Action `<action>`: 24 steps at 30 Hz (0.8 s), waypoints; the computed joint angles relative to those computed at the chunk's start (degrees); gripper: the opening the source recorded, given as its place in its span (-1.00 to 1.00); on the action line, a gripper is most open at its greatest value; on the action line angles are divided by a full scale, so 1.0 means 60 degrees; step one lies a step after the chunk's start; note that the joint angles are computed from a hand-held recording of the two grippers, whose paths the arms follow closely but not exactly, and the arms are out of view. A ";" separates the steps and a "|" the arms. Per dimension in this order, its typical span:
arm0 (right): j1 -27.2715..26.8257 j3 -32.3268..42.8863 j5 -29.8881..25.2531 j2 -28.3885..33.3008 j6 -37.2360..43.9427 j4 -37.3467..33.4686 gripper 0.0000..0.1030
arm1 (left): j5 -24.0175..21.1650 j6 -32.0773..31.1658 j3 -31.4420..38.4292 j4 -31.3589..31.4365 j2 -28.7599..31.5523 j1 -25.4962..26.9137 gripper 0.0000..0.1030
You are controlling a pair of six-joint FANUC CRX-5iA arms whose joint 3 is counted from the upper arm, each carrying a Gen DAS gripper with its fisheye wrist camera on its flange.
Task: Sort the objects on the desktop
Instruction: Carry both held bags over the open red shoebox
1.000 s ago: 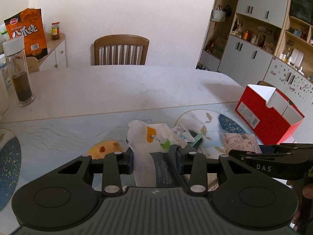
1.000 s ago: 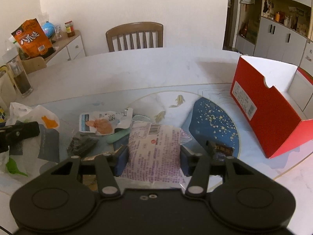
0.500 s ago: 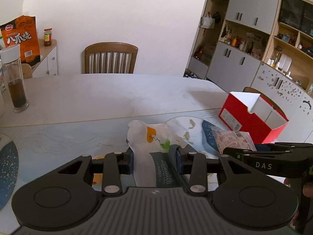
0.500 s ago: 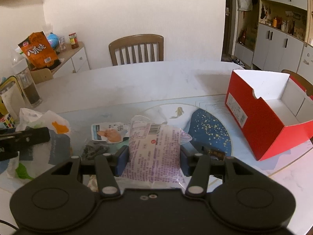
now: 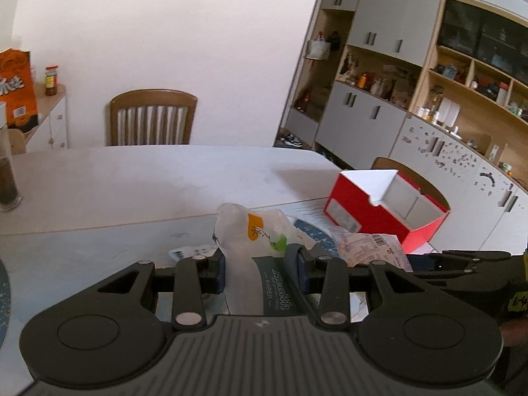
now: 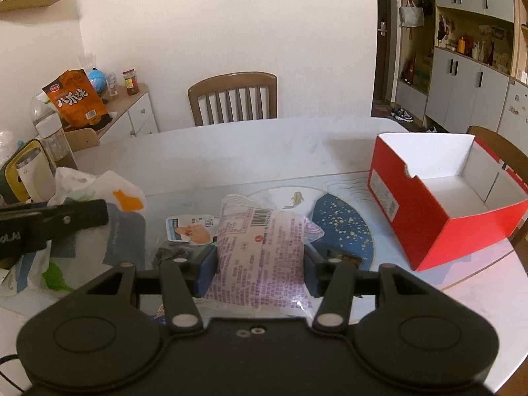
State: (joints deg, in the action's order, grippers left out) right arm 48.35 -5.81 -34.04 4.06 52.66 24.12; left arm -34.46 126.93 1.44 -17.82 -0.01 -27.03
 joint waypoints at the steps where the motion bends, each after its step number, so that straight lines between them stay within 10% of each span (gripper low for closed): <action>1: -0.0048 -0.0025 0.0022 -0.0047 0.0036 -0.0040 0.02 | 0.0027 -0.0097 0.0068 0.0081 0.0065 -0.0027 -0.27; 24: -0.2689 0.2018 -0.0463 0.0561 0.4693 -0.3533 0.02 | -0.1124 0.0559 0.4389 -0.0532 0.3170 -0.1177 -0.27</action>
State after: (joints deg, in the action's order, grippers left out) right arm 32.21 6.30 -36.82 7.42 80.82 2.92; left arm -41.20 130.28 27.77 -21.01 19.01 -34.09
